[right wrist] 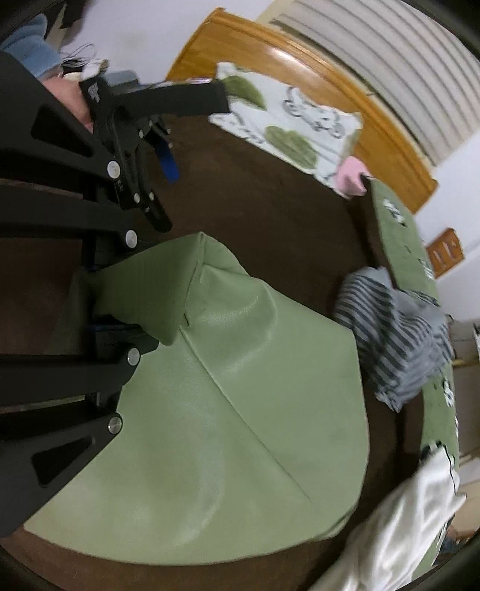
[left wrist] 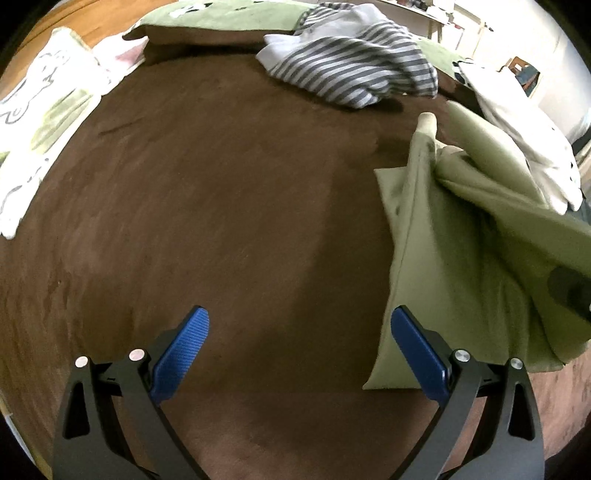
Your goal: Fold large clothes
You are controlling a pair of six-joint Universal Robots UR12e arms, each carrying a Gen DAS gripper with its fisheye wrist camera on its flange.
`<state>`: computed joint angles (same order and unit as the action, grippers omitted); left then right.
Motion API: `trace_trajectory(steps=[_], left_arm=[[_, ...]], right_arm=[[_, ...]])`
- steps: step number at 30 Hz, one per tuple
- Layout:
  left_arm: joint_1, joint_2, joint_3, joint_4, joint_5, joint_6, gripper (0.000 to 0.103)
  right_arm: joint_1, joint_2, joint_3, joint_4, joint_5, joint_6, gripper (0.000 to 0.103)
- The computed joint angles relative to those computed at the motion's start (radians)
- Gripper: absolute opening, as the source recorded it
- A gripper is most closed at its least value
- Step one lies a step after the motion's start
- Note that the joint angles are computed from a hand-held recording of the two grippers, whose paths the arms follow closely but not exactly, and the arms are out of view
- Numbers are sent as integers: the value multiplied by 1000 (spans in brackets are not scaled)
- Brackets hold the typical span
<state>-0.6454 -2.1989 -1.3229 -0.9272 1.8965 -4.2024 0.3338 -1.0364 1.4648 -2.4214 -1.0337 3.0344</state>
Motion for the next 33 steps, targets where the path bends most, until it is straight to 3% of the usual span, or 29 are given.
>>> trace_trajectory(steps=[10,18,21,24,26,33], left_arm=[[16,13,-64,58,-27,3,97],[19,25,-102,75,-35,-7,97],[20,30,-109,73,-34,-12,97],[19,36,-115,74,-29,-18,97],[19,39,-119,83,-31,-21,97],[14,39,-110,100,-34,3,97]], right_arm=[[40,70,-22,67,-56,10,20],[32,81,-26,75,-33,-6,20],[28,81,-34,97,-17,-17,25],[18,77,-37,124,25,-31,44],[11,69,-32,134,66,-39,67],[-10,15,4,105,87,-70,79]])
